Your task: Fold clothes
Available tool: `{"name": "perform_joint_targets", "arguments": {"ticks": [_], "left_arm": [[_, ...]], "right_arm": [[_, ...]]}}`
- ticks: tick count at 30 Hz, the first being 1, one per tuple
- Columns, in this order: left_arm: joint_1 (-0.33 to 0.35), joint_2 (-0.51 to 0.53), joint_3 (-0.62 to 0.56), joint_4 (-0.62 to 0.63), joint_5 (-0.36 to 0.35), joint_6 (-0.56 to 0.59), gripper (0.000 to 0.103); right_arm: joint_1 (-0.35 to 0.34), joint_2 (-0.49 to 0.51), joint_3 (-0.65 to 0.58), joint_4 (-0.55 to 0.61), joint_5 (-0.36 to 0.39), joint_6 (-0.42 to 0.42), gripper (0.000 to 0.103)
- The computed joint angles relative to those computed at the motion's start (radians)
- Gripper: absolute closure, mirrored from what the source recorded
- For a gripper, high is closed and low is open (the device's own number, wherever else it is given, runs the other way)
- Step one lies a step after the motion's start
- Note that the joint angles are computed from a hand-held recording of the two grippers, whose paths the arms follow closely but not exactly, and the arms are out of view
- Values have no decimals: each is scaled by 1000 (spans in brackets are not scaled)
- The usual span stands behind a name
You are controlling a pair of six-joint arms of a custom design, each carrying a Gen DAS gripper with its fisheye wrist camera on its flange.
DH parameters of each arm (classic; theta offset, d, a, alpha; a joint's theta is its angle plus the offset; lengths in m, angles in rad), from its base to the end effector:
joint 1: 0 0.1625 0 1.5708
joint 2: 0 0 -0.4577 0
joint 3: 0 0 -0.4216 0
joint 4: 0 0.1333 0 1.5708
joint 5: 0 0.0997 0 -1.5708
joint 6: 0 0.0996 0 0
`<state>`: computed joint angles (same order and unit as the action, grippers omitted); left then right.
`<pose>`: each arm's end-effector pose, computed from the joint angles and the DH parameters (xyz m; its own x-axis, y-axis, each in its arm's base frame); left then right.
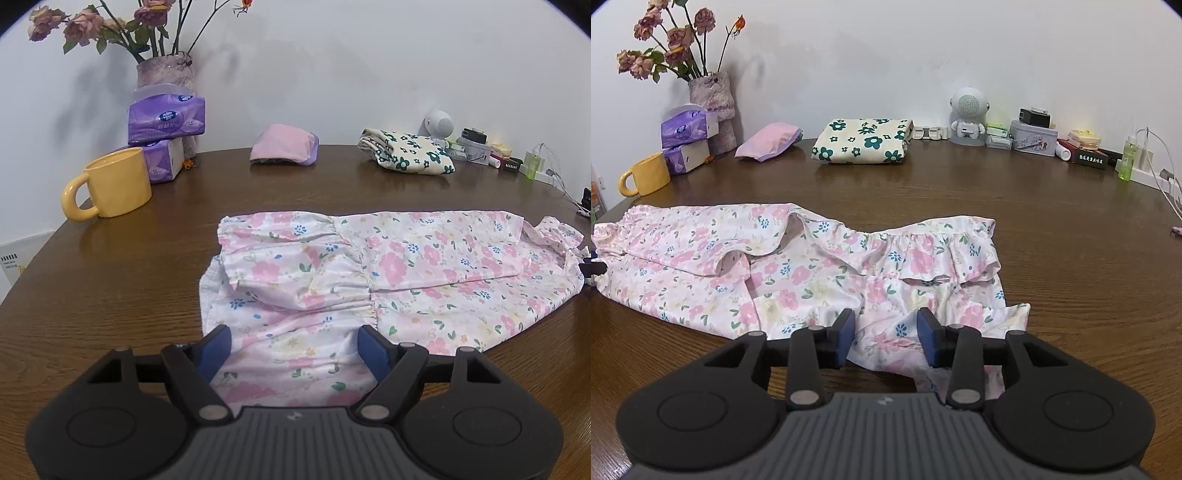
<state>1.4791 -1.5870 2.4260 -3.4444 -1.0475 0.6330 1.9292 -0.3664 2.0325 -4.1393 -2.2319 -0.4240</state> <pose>0.1457 -0.4145 0.3481 -0.6995 0.0200 -0.7144 0.5712 0.6163 -0.5421 0.2467 -0.4529 -0.0637 -0.7383 -0.0798 0.6697 -0.5718 0.6007 -0.5588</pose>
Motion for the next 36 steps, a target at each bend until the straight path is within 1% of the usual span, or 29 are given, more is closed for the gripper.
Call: {"name": "perform_joint_targets", "arguments": {"ticks": [3,11,14,15,16,17,19,23,24,25,26,27,28,30,31,33,36], "left_arm": [[4,0,2,-6,-8,5,28],[0,4,2,-13,1,-1,27],[-7,10,4,-22,19,-8,21],[-9,12,4,-23,23,-11,19],[-9,13,3,-23,25,-14,18],[-9,14,3,-23,28,-17,18],[-9,14,2,-22,28,-18,17],[-10,16,-1,-19,35,-20,15],[-13,19,-3,-20,49,-26,7],[-14,21,-7,-14,62,-41,0],[-11,19,-10,-6,62,-53,0],[-7,16,-12,0,53,-58,0],[-4,14,-14,4,45,-58,0],[13,-2,-18,29,-3,-66,1],[23,-12,-21,44,-31,-79,3],[37,-34,-22,59,-73,-108,5],[27,-75,-10,64,-87,-131,5]], "right_arm": [[0,-2,2,0,2,5,65],[8,5,-9,5,-18,-9,64],[9,6,-10,6,-21,-12,61],[10,7,-11,7,-22,-13,58],[8,4,-8,11,-16,-5,53],[7,1,-5,18,-6,1,50],[12,6,-13,22,-20,-10,49],[9,2,-9,25,-12,-2,46],[8,1,-8,26,-8,0,40],[11,2,-12,34,-17,-2,30],[13,4,-17,42,-26,-4,26],[17,7,-23,46,-42,-1,23],[16,5,-20,47,-39,8,23],[9,-4,-9,42,-18,19,23],[5,-7,-3,38,-7,24,23],[-8,-16,19,3,44,30,23],[-12,-21,51,-77,104,46,22]]}}
